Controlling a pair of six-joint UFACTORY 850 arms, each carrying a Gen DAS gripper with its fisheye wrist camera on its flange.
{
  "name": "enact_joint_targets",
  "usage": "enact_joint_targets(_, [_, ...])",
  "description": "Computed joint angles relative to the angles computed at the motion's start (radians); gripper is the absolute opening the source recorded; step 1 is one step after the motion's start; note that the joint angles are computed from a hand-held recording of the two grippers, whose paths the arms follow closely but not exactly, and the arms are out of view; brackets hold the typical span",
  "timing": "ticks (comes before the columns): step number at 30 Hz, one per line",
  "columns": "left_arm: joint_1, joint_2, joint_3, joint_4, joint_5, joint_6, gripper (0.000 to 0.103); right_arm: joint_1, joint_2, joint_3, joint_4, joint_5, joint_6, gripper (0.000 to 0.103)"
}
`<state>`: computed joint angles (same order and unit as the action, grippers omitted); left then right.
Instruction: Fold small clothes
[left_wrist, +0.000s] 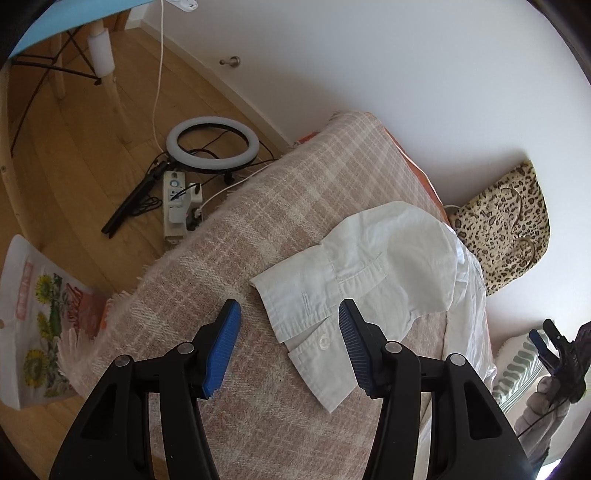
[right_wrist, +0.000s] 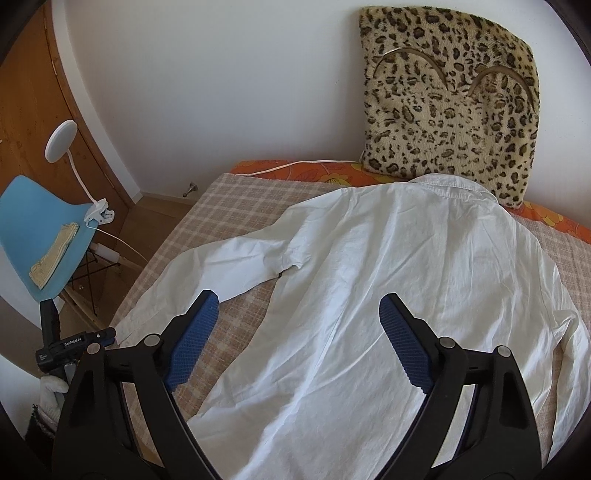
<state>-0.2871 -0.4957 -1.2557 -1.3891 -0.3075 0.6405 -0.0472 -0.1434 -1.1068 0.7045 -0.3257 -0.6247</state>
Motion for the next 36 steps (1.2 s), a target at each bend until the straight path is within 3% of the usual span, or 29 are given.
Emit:
enact_joint_targets(5, [0.011, -0.022, -0.006, -0.262, -0.035, 0.21, 0.053, 0.028, -0.035, -0.03, -0.046, 0.0, 0.036, 0.092])
enact_joint_targets(10, [-0.012, -0.043, -0.041, -0.242, 0.005, 0.233, 0.05, 0.042, -0.085, -0.088, -0.106, -0.029, 0.098, 0.092])
enact_joint_targets(13, [-0.019, -0.071, -0.076, -0.165, -0.021, 0.182, 0.007, 0.049, -0.137, -0.153, -0.135, -0.065, 0.138, 0.092])
enact_joint_targets(14, [-0.021, -0.077, -0.081, -0.179, -0.027, 0.2, 0.005, 0.05, -0.158, -0.179, -0.136, -0.083, 0.147, 0.092])
enact_joint_targets(20, [-0.02, -0.026, -0.035, -0.474, -0.024, 0.524, 0.005, 0.042, -0.329, -0.396, -0.093, -0.252, 0.187, 0.091])
enact_joint_targets(26, [-0.008, 0.045, 0.015, -0.657, -0.034, 0.732, 0.004, 0.047, -0.575, -0.7, -0.118, -0.45, 0.352, 0.068])
enact_joint_targets(29, [-0.003, 0.074, 0.039, -0.743, -0.032, 0.842, 0.004, 0.057, -0.686, -0.833, -0.186, -0.505, 0.463, 0.068])
enact_joint_targets(36, [-0.026, 0.107, 0.054, -0.699, -0.042, 0.9, 0.004, 0.067, -0.873, -1.08, -0.254, -0.638, 0.615, 0.068])
